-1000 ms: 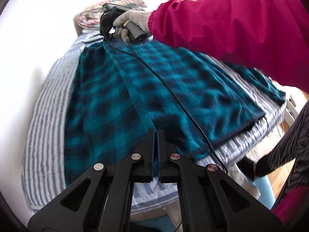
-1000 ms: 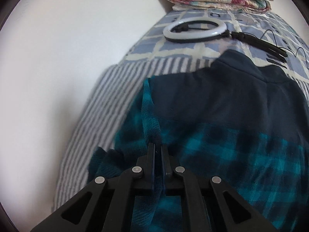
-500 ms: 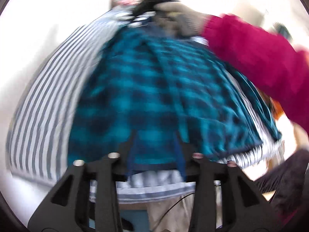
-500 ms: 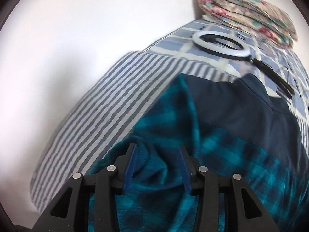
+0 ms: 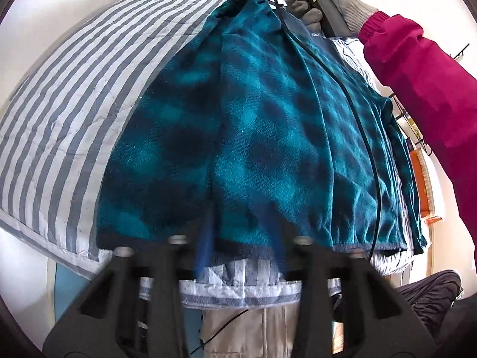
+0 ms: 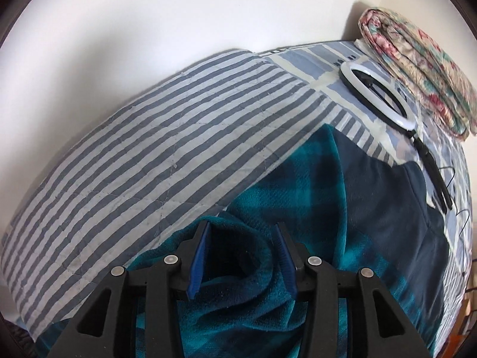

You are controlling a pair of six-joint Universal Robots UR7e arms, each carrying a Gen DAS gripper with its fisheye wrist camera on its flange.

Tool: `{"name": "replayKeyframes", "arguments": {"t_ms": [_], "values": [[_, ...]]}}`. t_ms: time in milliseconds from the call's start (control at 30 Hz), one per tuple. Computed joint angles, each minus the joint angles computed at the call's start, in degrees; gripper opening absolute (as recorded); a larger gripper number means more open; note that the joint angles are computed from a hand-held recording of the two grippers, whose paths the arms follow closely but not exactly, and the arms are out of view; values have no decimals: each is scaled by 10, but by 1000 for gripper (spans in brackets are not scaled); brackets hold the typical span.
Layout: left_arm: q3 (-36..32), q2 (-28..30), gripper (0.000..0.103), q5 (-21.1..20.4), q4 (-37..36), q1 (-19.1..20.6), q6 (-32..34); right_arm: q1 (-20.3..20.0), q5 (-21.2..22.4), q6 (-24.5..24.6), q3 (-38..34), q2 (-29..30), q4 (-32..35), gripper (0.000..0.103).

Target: Fold large clothes

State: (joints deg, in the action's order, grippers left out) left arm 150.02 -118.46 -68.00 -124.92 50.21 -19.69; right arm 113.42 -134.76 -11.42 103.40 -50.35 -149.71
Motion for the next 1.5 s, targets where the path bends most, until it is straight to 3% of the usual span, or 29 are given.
{"name": "replayKeyframes", "arguments": {"t_ms": [133, 400, 433, 467, 500, 567, 667, 867, 1067, 1167, 1233, 1267, 1300, 1400, 1500], "values": [[2, -2, 1, -5, -13, 10, 8, 6, -35, -21, -18, 23, 4, 44], [-1, -27, 0, -1, -10, 7, 15, 18, -86, -74, -41, 54, 7, 49], [-1, -28, 0, 0, -9, 5, 13, 18, -85, -76, -42, 56, 12, 40], [-2, -30, 0, 4, -8, 5, 11, 18, -79, -71, -44, 55, 22, 23], [-3, -32, 0, 5, -5, 5, 9, 17, -72, -63, -46, 55, 29, 15], [-8, -40, 0, 8, 3, 7, 10, 18, -74, -56, -48, 58, 23, 5], [-12, -60, 0, 29, 21, 1, -2, 18, -61, -39, -57, 57, 12, 1], [-20, -61, 0, 61, 28, 34, -21, 16, -60, -10, -85, 81, -39, 0], [-12, -53, 0, 105, 40, 24, -25, 3, -69, 21, -106, 120, -93, 0], [-11, -39, 0, 112, 39, 25, -31, -12, -14, 57, -114, 117, -68, 0], [-11, -40, 0, 111, 38, 26, -33, -9, -7, 44, -109, 115, -88, 6], [-12, -40, 0, 108, 38, 26, -36, -8, 1, 36, -101, 109, -102, 23], [-14, -37, 0, 101, 36, 29, -36, -7, 15, 29, -89, 98, -118, 26], [-20, -41, 1, 98, 33, 44, -29, -6, 66, 32, -26, 40, -165, 28], [-23, -69, 2, 109, 47, 39, -30, 0, 76, 55, 42, -11, -187, 28]]}}
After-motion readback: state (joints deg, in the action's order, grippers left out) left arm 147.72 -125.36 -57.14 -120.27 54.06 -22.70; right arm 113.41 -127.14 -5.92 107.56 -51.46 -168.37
